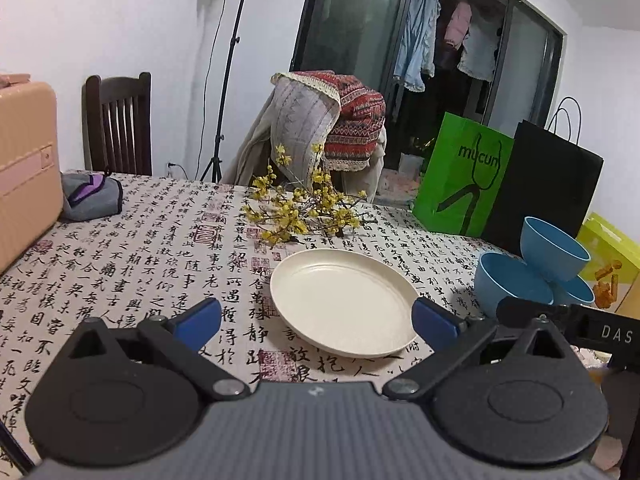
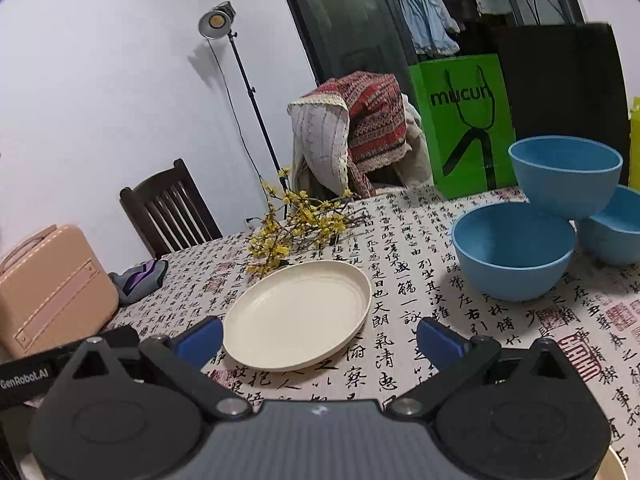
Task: Organize plates and bowls
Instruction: 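Move both open grippers toward the cream plate beside the yellow flowers, then lower both open grippers onto the rim of the cream plate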
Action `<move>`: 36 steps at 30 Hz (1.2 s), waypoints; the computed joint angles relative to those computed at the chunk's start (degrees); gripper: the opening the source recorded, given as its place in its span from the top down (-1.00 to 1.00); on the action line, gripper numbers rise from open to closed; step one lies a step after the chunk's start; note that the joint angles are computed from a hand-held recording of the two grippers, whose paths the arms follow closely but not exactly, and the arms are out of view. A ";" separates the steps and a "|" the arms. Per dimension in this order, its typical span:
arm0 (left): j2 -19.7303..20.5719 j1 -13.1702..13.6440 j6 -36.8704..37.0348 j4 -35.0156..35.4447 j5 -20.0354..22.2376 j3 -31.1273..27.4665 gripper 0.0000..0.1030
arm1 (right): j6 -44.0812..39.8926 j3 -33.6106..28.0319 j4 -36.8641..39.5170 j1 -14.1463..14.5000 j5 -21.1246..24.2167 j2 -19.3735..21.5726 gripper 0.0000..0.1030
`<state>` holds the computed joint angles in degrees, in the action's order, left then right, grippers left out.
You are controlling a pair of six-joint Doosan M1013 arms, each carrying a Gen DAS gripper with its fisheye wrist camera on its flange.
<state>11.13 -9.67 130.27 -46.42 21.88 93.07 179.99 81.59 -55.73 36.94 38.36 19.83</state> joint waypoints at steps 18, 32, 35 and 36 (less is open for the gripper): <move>4.89 -1.86 -21.58 12.74 -0.71 -6.09 -1.00 | -8.29 -4.85 8.53 -3.28 2.99 3.28 -1.00; 9.83 -2.84 -51.94 35.96 0.24 -11.32 -1.00 | -12.91 -7.98 16.00 -5.87 1.92 5.49 -1.00; 10.44 -3.21 -56.51 39.96 -0.05 -11.98 -1.00 | -14.58 -8.80 16.89 -6.14 1.82 6.04 -1.00; 10.52 -3.41 -58.99 42.35 -0.74 -11.91 -1.00 | -15.35 -9.17 17.34 -6.25 1.90 6.27 -1.00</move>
